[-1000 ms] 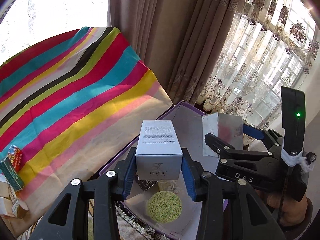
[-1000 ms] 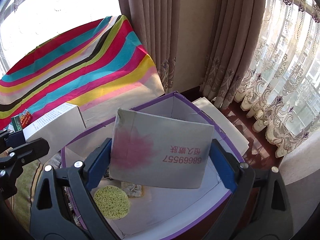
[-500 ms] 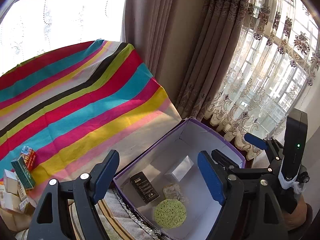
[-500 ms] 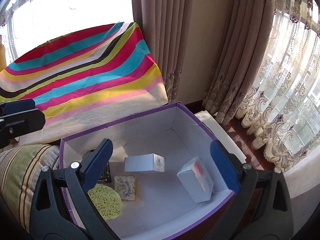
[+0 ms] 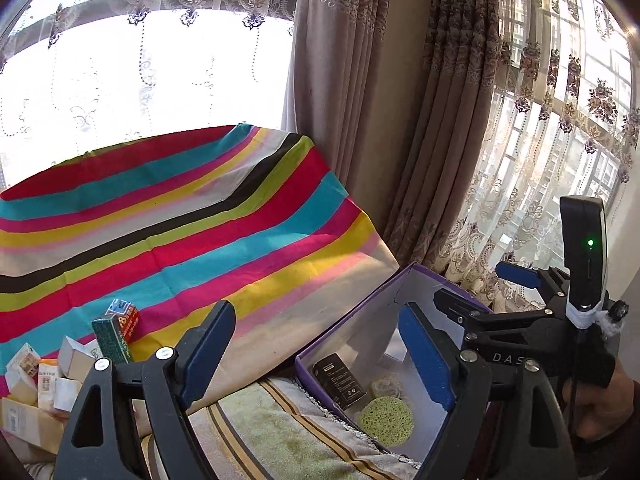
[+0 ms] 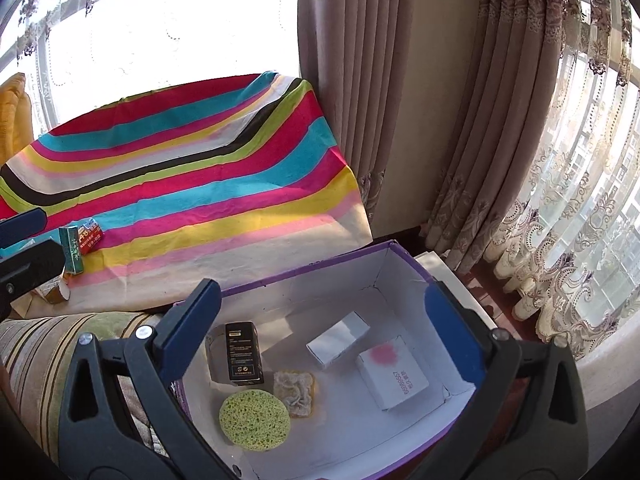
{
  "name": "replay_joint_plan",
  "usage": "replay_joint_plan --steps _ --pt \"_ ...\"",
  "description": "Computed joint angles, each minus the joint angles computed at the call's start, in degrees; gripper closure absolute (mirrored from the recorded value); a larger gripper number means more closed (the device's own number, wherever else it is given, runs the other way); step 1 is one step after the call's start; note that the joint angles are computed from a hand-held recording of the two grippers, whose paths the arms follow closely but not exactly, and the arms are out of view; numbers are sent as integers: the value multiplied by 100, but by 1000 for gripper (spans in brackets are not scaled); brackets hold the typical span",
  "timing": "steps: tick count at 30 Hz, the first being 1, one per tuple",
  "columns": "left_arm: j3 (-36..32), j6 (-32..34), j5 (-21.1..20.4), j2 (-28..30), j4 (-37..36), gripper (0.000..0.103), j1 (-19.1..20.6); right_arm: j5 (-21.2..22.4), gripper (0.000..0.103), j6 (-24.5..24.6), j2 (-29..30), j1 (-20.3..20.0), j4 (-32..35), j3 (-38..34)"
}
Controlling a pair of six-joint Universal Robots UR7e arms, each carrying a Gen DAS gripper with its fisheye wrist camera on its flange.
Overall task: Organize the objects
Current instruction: 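Move both open tools back toward the boxes on the sofa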
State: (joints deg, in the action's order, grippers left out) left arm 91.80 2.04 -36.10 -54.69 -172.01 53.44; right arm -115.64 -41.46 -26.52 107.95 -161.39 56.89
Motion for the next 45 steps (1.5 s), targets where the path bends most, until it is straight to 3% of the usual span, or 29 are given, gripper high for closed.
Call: replay_joint_plan --steps 7,11,24,32,45 --pt "464 -358 -19 -411 -8 18 34 323 1 168 -105 90 273 226" --pt "678 -531 188 -604 -127 18 16 331 1 166 -101 158 311 283" --pt "1246 -1744 304 -1296 416 18 171 698 1 197 -111 294 824 429" --pt "1691 -2300 580 -1831 666 18 198 861 1 213 -49 412 1214 455" --pt "2555 -4134 1248 -3240 2474 15 205 1078 1 419 229 658 2094 177"
